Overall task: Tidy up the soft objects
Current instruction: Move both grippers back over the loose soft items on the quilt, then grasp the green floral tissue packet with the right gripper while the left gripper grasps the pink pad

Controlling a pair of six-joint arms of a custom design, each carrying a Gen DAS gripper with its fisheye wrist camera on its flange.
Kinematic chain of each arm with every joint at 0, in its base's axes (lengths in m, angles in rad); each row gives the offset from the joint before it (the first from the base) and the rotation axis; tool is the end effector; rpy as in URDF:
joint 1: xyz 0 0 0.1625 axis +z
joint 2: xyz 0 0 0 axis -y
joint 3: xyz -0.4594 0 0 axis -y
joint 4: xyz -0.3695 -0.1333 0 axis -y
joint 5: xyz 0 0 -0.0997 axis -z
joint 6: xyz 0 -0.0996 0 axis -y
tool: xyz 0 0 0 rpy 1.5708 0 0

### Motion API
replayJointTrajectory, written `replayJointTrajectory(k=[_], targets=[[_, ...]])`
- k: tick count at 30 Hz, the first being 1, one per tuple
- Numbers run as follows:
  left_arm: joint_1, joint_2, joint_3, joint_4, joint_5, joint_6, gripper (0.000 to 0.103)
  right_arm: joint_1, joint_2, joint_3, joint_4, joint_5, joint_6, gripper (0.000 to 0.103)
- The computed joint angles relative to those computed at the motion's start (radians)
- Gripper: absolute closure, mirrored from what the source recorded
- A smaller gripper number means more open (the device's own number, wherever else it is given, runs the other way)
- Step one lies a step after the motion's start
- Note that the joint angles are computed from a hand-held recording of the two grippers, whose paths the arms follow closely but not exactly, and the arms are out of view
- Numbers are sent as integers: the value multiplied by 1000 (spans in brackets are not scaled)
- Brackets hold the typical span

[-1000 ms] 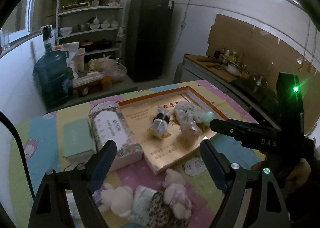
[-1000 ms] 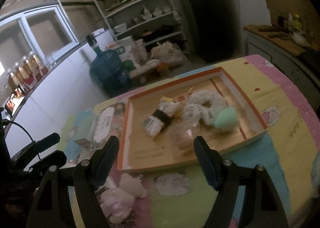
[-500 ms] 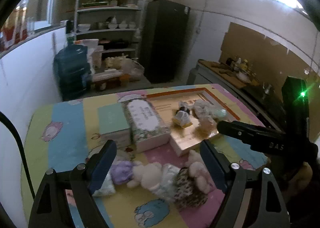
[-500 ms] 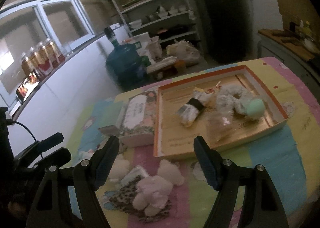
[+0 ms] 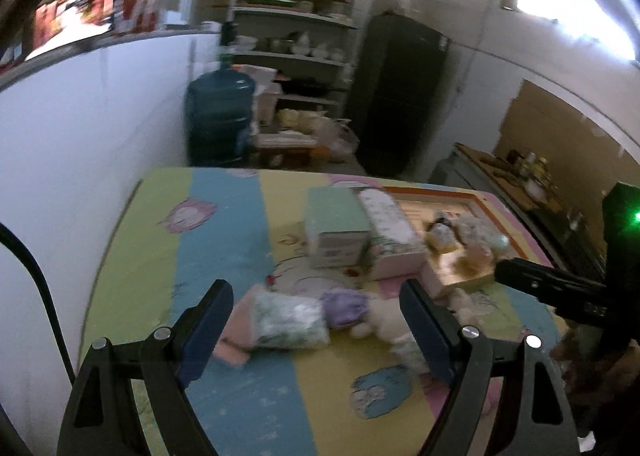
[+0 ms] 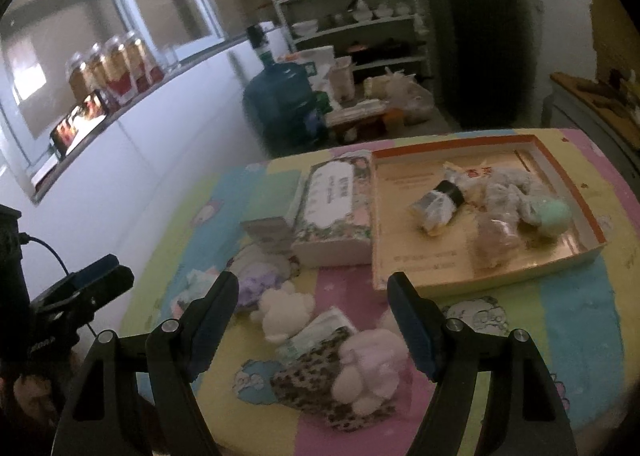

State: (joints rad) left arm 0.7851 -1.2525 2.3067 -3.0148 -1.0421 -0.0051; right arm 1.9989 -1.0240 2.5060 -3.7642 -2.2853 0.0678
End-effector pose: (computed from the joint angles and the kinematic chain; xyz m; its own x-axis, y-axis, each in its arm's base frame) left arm -0.1894 -0.4488 0.2359 -0.7493 0.4719 -0.4646 0.6504 0.6563 -0.3824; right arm 0.2264 -0.3323 0.1950 -0.8842 0.1221 0.4509 -0.2551 0.6824 -0.6850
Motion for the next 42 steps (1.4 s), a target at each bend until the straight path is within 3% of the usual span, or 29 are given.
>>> replayJointTrajectory(k=[16,21,25,31,34,38,42], targets=[[109,-54,31,-2,65,-61,19,9,115,-139,233,102,-104,25],[120,-47,38,-12,84,-71,19,-14,157,-216,350,180,-239,25],[131,-44,39,-11,97,-81,19,-40,195,-307,492,239,-416,25],[143,-48,44,-6,105,-117,19,-63,269,-431,649,215,-643,25],[146,-49,47,0,108,-138,19,-74,298,-489,740,204,-709,25],[152,-51,51,-6,105,-142,19,-85,334,-530,774,187,-784,25],[167,-48,44,-7,85,-124,19,-101,355,-561,825,176,-792,25]])
